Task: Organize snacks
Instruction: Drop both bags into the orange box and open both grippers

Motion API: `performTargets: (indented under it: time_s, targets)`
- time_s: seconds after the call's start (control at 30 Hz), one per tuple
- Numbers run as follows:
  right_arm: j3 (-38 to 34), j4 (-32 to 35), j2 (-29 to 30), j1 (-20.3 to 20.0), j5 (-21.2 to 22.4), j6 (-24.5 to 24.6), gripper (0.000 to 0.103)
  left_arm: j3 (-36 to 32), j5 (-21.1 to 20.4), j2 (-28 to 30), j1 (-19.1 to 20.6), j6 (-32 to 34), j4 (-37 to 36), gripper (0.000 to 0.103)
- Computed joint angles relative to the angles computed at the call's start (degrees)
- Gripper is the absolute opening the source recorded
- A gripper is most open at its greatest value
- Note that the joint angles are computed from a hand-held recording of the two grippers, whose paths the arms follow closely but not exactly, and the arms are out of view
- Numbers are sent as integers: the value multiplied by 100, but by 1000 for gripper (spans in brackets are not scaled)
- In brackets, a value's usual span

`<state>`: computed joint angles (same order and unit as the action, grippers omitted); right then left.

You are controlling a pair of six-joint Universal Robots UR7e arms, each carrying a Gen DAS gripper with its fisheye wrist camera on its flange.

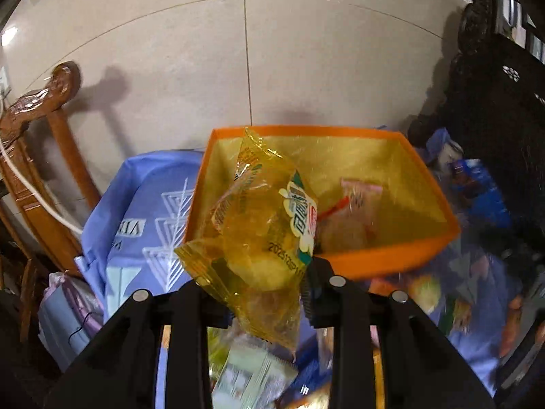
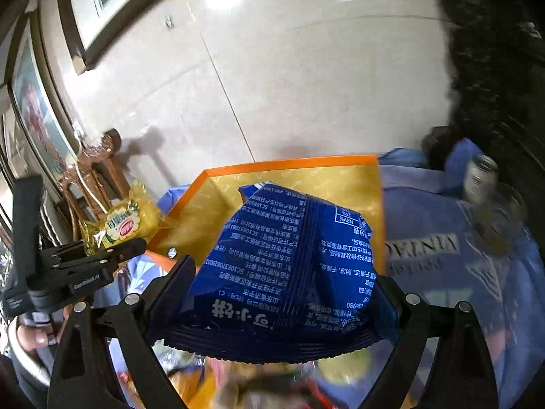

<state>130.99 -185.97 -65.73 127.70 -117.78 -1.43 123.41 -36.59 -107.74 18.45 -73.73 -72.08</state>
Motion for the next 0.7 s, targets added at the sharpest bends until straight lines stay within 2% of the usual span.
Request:
performTargets:
  time_s: [0.1, 0.23, 0.27, 0.3, 0.33, 0.37, 0.4, 0.5, 0.57, 0.7]
  targets:
    - [-384, 152, 462, -158, -24, -10, 93, -30, 137, 385, 552, 656, -856, 28]
    - [-679, 212, 875, -376, -43, 31, 94, 79, 152, 668, 1054, 1315, -1875, 31]
    - [-778, 335, 973, -379, -236, 74, 94, 82, 161, 730, 1133, 1284, -1947, 41]
    - [-839, 438, 1038, -341, -455, 144, 94, 70, 255, 794, 1170, 1021, -1779, 81]
    - [-863, 518, 1072, -318, -616, 179, 94, 73, 465, 820, 1098, 551, -1371, 99]
    - [-764, 359, 1036, -333, -536, 85, 94, 107, 688, 801, 997, 252, -1057, 99]
    - [-661, 180, 991, -343, -469, 16, 95, 154, 732, 755, 913, 194, -975, 99]
    - [-398, -139, 793, -354, -402, -42, 96, 146, 403, 659, 835, 412, -1032, 99]
    - [-257, -203, 624, -341, -261, 49, 96, 154, 379, 557, 619, 210, -710, 99]
    - [136, -396, 264, -202, -269, 78, 96, 149, 130, 265, 152, -266, 69, 99]
